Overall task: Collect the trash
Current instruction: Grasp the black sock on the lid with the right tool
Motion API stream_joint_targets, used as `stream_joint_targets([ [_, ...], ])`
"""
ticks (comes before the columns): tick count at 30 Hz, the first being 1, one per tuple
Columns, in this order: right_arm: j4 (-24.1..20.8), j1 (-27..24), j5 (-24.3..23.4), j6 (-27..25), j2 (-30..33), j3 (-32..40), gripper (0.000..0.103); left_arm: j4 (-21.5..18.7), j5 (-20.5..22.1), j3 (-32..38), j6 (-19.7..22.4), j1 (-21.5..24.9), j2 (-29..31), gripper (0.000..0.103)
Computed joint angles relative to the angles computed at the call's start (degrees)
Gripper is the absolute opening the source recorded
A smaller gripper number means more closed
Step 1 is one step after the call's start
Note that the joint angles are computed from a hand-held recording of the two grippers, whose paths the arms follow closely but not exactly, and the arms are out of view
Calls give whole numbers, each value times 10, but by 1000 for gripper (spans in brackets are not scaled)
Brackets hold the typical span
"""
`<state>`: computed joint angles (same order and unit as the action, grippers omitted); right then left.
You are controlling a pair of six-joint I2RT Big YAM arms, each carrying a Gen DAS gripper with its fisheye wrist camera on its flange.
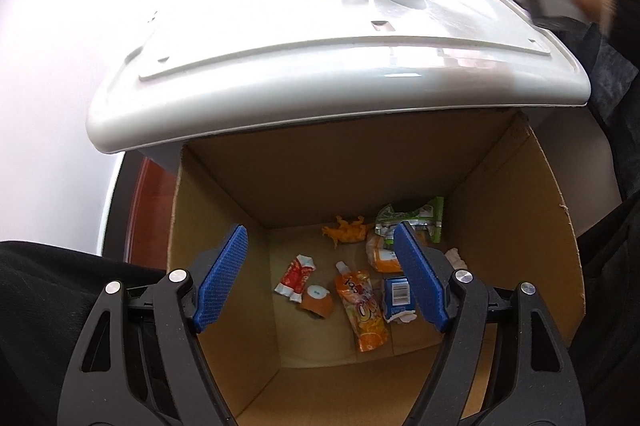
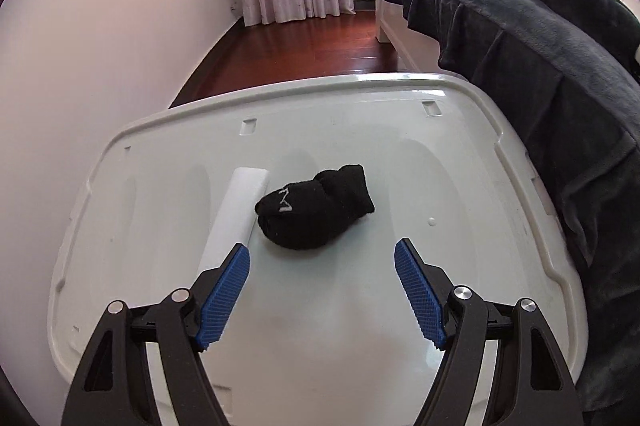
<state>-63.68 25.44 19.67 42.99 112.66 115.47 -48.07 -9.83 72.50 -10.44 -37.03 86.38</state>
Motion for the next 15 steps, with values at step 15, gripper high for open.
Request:
stream_joint_targets([
  [15,-72,-46,-58,143,105,140,89,-8,-10,26,7,0,32,74],
])
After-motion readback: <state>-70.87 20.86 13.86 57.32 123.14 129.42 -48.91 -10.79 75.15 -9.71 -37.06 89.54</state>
